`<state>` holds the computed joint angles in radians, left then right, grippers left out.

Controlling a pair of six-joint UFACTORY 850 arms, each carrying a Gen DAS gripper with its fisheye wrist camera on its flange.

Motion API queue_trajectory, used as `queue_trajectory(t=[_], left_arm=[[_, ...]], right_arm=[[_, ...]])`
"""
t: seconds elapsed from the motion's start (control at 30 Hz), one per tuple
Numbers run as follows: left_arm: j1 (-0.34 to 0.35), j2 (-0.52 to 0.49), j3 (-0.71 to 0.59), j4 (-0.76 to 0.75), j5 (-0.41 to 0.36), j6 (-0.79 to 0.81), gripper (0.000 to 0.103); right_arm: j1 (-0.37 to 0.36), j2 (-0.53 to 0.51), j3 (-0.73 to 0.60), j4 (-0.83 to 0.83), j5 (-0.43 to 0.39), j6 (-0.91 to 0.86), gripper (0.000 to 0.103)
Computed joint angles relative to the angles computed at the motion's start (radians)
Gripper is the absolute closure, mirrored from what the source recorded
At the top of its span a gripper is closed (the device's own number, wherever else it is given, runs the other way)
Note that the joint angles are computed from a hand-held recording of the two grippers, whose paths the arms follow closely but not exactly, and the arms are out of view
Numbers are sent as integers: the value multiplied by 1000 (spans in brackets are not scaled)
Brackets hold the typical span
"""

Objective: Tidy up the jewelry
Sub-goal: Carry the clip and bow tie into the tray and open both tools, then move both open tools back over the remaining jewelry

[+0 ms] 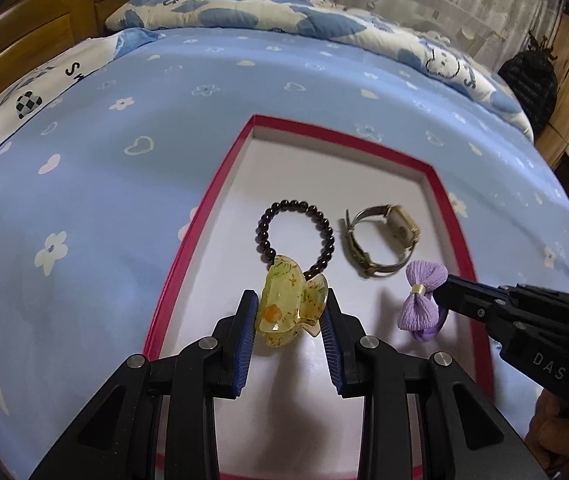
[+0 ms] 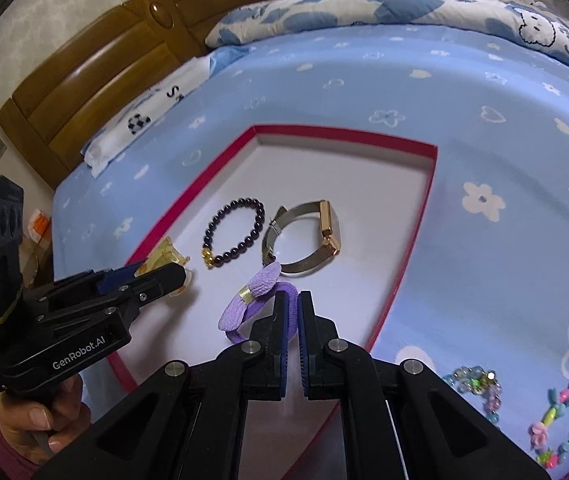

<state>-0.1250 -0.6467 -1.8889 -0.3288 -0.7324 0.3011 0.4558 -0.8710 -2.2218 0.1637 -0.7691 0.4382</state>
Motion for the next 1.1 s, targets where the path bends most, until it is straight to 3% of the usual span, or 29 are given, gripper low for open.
queue_trajectory(t=[0.23,0.53,0.6,0.63,0.7,0.93,1.1], left_arm=[[-16,-39,-47,65,-12,-37,73],[-19,-48,-48,79,-2,-49,71],[-14,-40,-34,71,4,-48,71],[-13,-39,-33,69,5,-52,67],[-10,-32,-23,70,12,-58,59],[5,24,48,24,60,-52,54],[17,119,163,-37,135,-41,43]], right_arm=[[5,-66,-99,-38,-83,-1,98],[4,-81,-119,-25,-106,-13,93],[2,-83,-122,-18,-104,-11,87],[1,-80,-117,-11,-98,-14,85],[2,-63,-92,-9,-79,-11,71],[1,29,33,-26,16,23,70],[3,135,174,-73,118,85,70]])
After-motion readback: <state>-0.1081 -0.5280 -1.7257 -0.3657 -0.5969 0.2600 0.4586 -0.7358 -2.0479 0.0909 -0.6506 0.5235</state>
